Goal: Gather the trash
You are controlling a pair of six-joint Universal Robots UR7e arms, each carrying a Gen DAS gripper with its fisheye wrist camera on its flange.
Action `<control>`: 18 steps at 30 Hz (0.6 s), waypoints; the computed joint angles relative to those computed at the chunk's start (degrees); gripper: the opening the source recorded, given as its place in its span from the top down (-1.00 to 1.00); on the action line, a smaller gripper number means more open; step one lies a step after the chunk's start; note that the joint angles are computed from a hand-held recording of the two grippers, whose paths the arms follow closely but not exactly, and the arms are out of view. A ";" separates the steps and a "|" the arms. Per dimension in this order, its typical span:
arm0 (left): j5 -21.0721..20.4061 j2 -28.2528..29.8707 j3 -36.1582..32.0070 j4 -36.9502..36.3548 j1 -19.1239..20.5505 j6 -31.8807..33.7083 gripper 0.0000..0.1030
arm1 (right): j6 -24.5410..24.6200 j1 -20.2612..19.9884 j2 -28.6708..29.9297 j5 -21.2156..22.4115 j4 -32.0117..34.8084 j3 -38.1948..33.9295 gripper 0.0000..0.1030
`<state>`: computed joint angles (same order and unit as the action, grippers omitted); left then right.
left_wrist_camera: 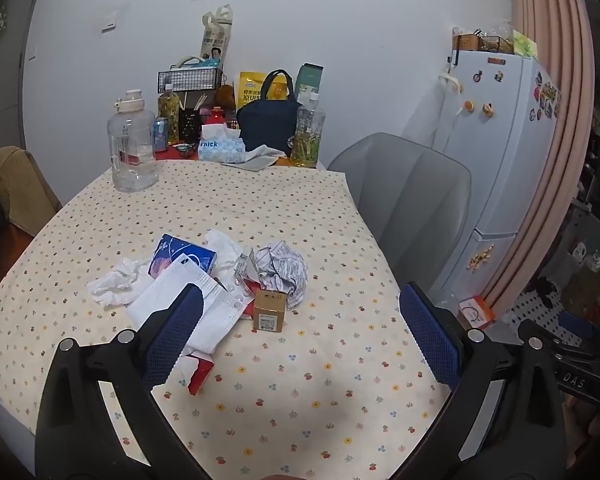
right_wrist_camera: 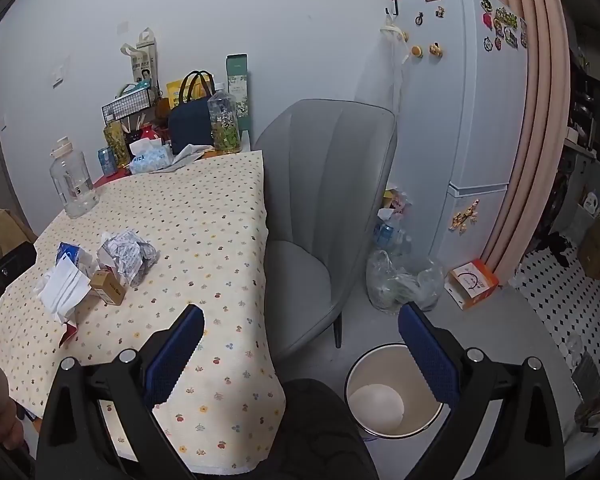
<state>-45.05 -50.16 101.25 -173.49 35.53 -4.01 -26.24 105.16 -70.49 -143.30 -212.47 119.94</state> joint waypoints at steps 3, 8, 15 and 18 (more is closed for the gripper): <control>-0.22 -0.15 0.17 -0.11 0.01 0.17 -0.90 | -0.14 0.01 0.07 -0.04 -0.13 -0.06 -0.85; 0.23 -0.50 0.32 0.70 -0.20 -0.53 -0.90 | -0.29 0.02 0.14 -0.01 -0.38 -0.02 -0.85; 0.04 -0.73 0.72 -0.20 -0.29 -0.15 -0.90 | -0.58 0.00 0.26 0.04 -0.72 -0.08 -0.85; -0.02 -0.81 0.80 -0.12 -0.36 -0.26 -0.90 | -0.67 0.11 0.41 -0.08 -0.96 -0.10 -0.85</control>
<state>-45.07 -50.97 102.05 -173.61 35.17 -4.27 -26.91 105.27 -70.08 -143.38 -213.43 119.84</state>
